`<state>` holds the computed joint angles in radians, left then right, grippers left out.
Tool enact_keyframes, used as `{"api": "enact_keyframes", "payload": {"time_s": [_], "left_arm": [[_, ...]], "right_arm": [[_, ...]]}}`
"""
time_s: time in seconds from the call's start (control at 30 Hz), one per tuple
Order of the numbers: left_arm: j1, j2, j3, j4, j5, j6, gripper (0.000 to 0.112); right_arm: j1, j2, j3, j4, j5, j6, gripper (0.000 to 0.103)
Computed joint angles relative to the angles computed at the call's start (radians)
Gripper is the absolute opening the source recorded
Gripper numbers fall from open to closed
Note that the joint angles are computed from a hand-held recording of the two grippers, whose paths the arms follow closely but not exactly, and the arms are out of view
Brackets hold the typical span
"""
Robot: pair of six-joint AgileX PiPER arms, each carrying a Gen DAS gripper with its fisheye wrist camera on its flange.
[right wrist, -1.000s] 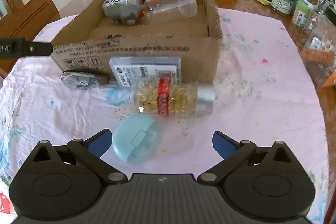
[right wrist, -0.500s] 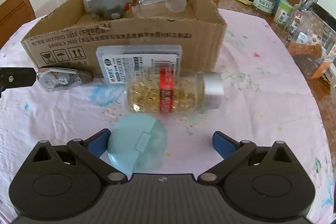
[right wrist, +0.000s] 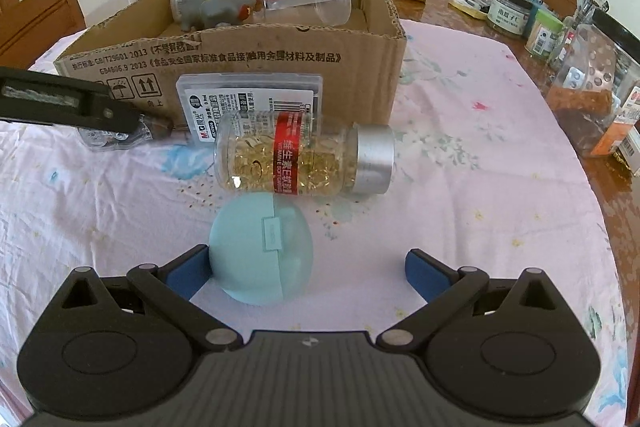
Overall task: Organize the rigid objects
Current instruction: 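Move the left tool to the clear glasses case while the right tool approaches the light blue round box, then close the left gripper on the clear glasses case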
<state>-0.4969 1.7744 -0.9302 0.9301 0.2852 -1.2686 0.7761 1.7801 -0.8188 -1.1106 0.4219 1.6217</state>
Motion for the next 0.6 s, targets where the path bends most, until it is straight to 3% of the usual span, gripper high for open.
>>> {"api": "enact_keyframes", "payload": {"time_s": [0.17,0.33,0.6], "left_arm": [[-0.028,0.039,-0.016,0.083,-0.002,-0.163,0.1],[-0.061,0.078,-0.035,0.232,0.044,-0.377,0.1],[-0.065,0.081,-0.006,0.281,0.097,-0.422,0.1]], "right_arm": [[0.005,-0.01,0.028,-0.074,-0.011,0.067,0.103],[0.002,-0.019,0.049,-0.133,-0.027,0.109,0.103],[0.002,-0.024,0.061,-0.172,-0.033,0.139,0.103]]}}
